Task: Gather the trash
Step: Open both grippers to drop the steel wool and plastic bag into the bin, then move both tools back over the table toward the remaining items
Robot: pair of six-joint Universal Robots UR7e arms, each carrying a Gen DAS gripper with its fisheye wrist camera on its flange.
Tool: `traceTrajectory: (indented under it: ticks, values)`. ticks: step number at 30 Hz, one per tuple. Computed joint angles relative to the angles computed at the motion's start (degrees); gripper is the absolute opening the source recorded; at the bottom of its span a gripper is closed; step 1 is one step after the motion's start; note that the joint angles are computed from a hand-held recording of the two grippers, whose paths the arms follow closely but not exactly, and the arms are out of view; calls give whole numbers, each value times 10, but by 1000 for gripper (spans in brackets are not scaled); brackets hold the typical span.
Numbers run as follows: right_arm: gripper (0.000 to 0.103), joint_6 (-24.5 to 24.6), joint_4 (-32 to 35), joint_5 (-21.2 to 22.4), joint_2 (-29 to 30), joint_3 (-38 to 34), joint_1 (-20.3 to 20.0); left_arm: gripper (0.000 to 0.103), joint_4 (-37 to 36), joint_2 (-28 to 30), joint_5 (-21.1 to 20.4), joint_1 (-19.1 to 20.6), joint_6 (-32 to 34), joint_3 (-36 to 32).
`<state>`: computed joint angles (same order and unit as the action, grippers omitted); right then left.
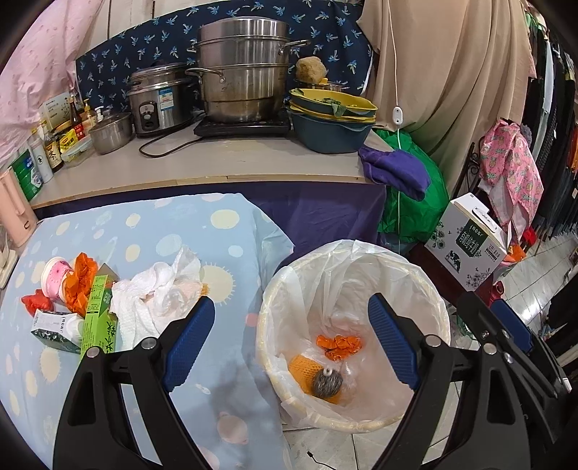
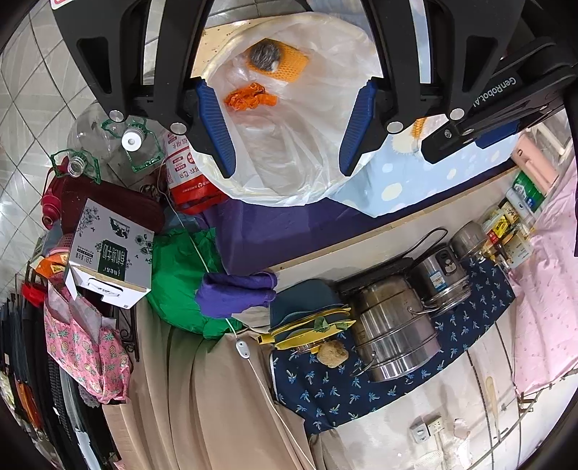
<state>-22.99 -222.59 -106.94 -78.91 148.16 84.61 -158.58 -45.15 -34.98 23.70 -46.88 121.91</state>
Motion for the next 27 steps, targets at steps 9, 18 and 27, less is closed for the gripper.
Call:
traceTrajectory:
  ticks: [9,18,27]
  values:
    - [60,3,-10,-22,27,-1,35,83,28,-49,10,4,-46,38]
    - [60,7,-20,-50,82,-11,83,83,109,-134,26,14,-139,100]
    - [60,15,-19,-74,152,-29,129,83,226,-239,30,39,-255,164]
